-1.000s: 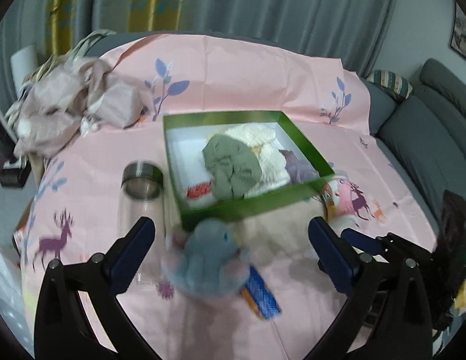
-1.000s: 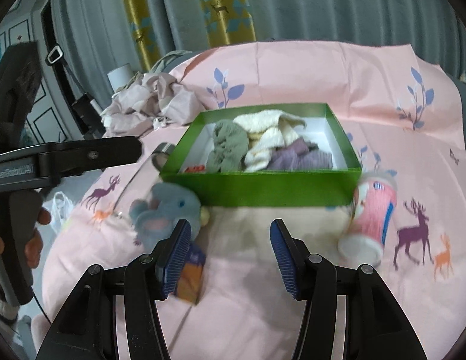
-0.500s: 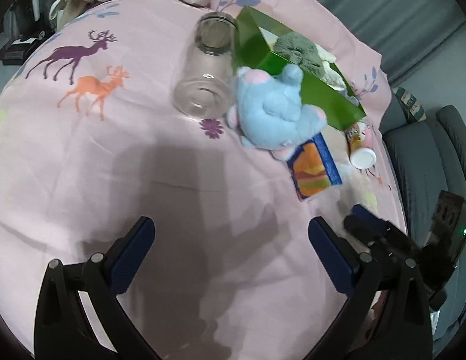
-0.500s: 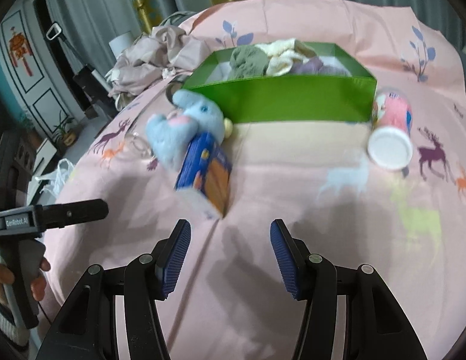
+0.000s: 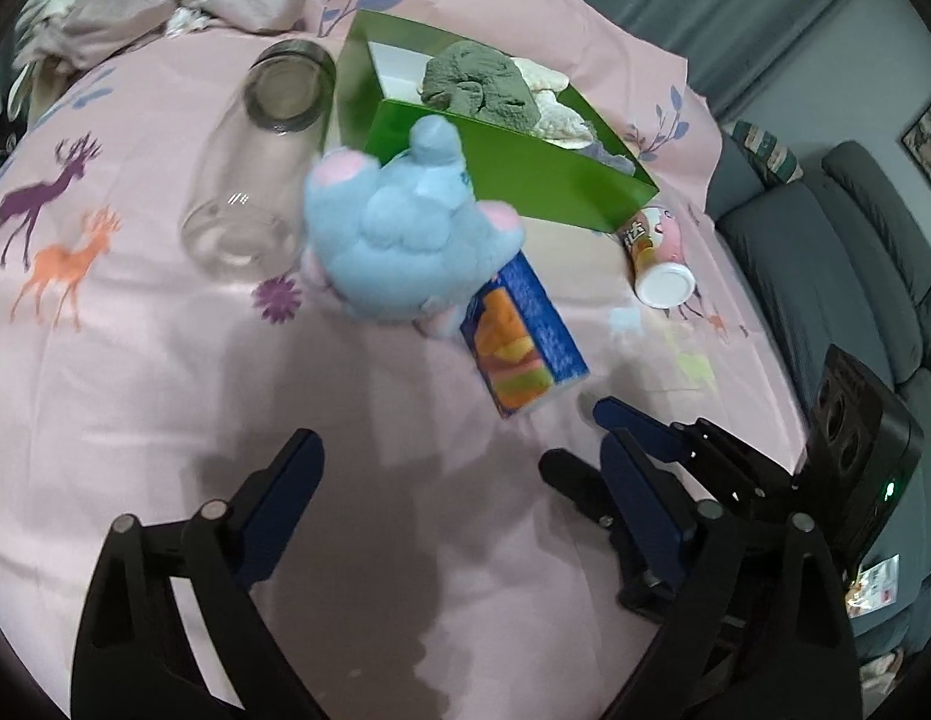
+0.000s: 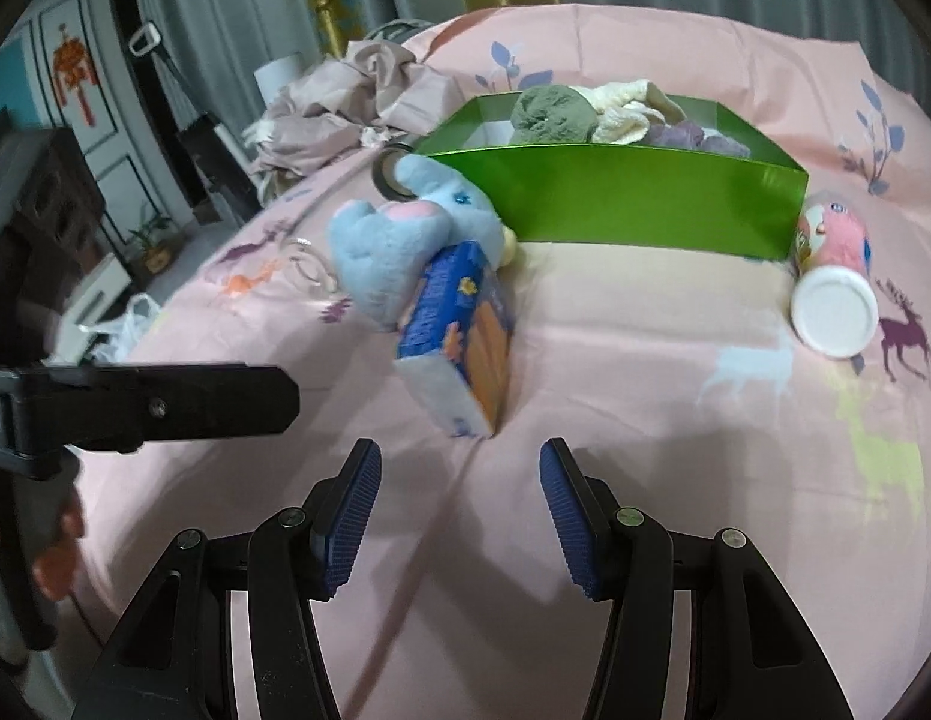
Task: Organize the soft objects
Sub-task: 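Withdraw the right gripper and grasp the blue tissue box, then lift the blue tissue box with the right gripper over the green box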
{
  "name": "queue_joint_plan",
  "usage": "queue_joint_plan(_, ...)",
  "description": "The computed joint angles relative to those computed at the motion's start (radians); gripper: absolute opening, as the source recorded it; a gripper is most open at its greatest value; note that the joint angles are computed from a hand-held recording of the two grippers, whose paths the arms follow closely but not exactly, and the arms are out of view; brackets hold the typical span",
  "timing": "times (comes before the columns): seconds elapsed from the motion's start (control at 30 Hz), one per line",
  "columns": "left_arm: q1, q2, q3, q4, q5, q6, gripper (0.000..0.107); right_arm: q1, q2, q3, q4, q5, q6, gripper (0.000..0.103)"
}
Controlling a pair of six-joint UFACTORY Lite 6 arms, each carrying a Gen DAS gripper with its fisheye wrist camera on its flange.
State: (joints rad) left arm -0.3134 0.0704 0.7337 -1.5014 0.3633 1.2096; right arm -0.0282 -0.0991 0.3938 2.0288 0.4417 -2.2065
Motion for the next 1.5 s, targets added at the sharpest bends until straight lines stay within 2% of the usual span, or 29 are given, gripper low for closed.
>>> queue_joint_plan(0.07, -0.014, 0.054, 0.057, 0.036, -0.008, -0.033, 0.084, 0.023, 0.032, 0.017, 0.073, -0.023, -0.071, 0.056)
queue_joint_plan(0.2, -0.037, 0.142, 0.147, 0.061, 0.006, -0.044, 0.079, 0.049, 0.093, 0.057, 0.113, -0.014, -0.119, 0.056)
queue_joint_plan(0.33, -0.055, 0.23, 0.235, 0.07, 0.03, -0.047, 0.077, 0.072, 0.145, 0.108, 0.096, -0.017, -0.1, 0.056)
queue_joint_plan(0.47, -0.051, 0.287, 0.295, 0.101, 0.066, -0.078, 0.053, 0.07, 0.17, 0.141, 0.074, -0.009, -0.08, 0.056)
queue_joint_plan(0.6, -0.043, 0.317, 0.323, 0.131, 0.092, -0.119, 0.051, 0.065, 0.195, 0.17, 0.046, -0.004, -0.052, 0.048)
queue_joint_plan(0.63, -0.042, 0.314, 0.32, 0.136, 0.093, -0.123, 0.051, 0.062, 0.2, 0.172, 0.038, -0.002, -0.043, 0.042)
queue_joint_plan(0.7, -0.046, 0.319, 0.329, 0.142, 0.103, -0.127, 0.041, 0.061, 0.222, 0.188, 0.013, 0.004, -0.011, 0.035)
queue_joint_plan(0.87, -0.091, 0.264, 0.294, 0.184, 0.039, -0.129, 0.041, 0.073, 0.199, 0.169, 0.051, 0.002, -0.047, 0.032)
queue_joint_plan(1.07, -0.133, 0.124, 0.178, 0.165, 0.006, -0.106, 0.041, 0.038, 0.04, 0.035, 0.026, 0.05, -0.039, 0.031)
queue_joint_plan(1.23, -0.194, 0.018, 0.135, 0.214, -0.038, -0.176, 0.041, 0.009, -0.157, -0.063, -0.077, 0.035, 0.071, 0.031)
queue_joint_plan(1.5, -0.248, -0.084, 0.187, 0.434, -0.063, -0.385, 0.041, -0.078, -0.402, -0.084, -0.35, 0.057, 0.365, 0.031)
